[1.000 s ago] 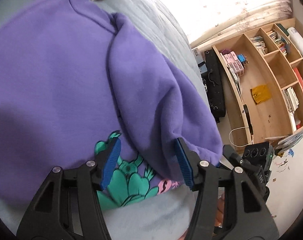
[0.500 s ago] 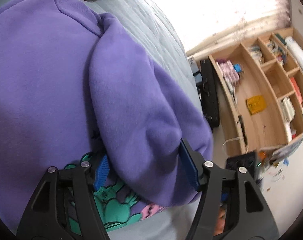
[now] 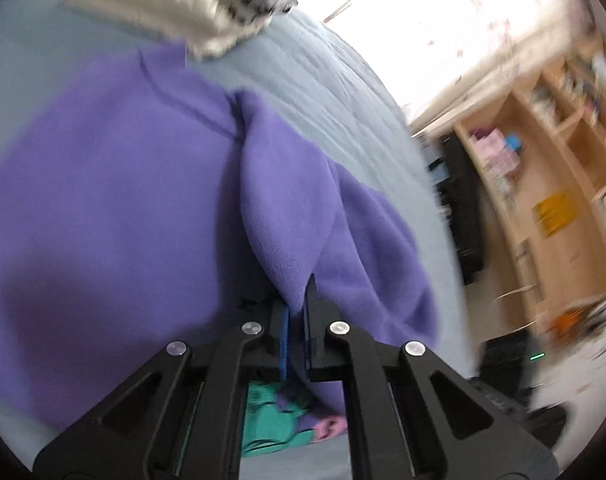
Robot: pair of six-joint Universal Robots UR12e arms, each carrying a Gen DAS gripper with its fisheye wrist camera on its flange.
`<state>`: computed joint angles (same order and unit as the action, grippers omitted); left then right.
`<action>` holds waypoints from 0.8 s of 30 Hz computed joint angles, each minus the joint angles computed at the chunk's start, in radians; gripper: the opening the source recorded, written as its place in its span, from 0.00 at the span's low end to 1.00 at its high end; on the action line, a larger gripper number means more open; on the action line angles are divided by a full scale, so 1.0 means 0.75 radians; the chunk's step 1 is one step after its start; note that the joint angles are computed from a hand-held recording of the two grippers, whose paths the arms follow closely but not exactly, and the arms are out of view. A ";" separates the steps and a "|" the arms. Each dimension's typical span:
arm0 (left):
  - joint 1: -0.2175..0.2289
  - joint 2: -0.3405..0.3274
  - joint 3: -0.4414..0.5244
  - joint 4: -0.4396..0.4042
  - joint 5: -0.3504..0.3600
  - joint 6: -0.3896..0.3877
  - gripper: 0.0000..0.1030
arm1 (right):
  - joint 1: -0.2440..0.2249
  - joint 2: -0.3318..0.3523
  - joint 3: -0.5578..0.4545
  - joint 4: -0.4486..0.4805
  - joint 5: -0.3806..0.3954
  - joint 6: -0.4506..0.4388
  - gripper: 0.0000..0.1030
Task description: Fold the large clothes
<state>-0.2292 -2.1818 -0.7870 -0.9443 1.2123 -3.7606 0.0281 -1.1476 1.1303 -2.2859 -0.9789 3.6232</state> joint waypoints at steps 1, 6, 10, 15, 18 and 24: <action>-0.010 0.001 0.024 -0.043 0.063 0.047 0.02 | 0.008 -0.002 -0.005 -0.001 -0.025 -0.015 0.12; -0.057 -0.022 0.134 -0.307 0.355 0.201 0.02 | 0.074 0.003 -0.026 0.126 -0.247 -0.138 0.12; -0.081 -0.015 0.085 -0.355 0.467 0.251 0.03 | 0.090 -0.001 0.002 0.121 -0.293 -0.126 0.13; -0.068 0.021 0.015 -0.249 0.408 0.225 0.08 | 0.070 -0.017 -0.003 0.143 -0.236 -0.133 0.30; -0.049 0.057 -0.039 -0.205 0.364 0.189 0.24 | 0.058 -0.039 0.014 0.111 -0.264 -0.133 0.45; -0.034 0.096 -0.088 -0.096 0.325 0.172 0.27 | 0.011 -0.028 -0.032 0.072 -0.240 -0.108 0.62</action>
<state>-0.2546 -2.1096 -0.8533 -1.0167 1.4562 -3.6318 0.0365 -1.1683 1.1062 -2.2317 -1.1591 3.5419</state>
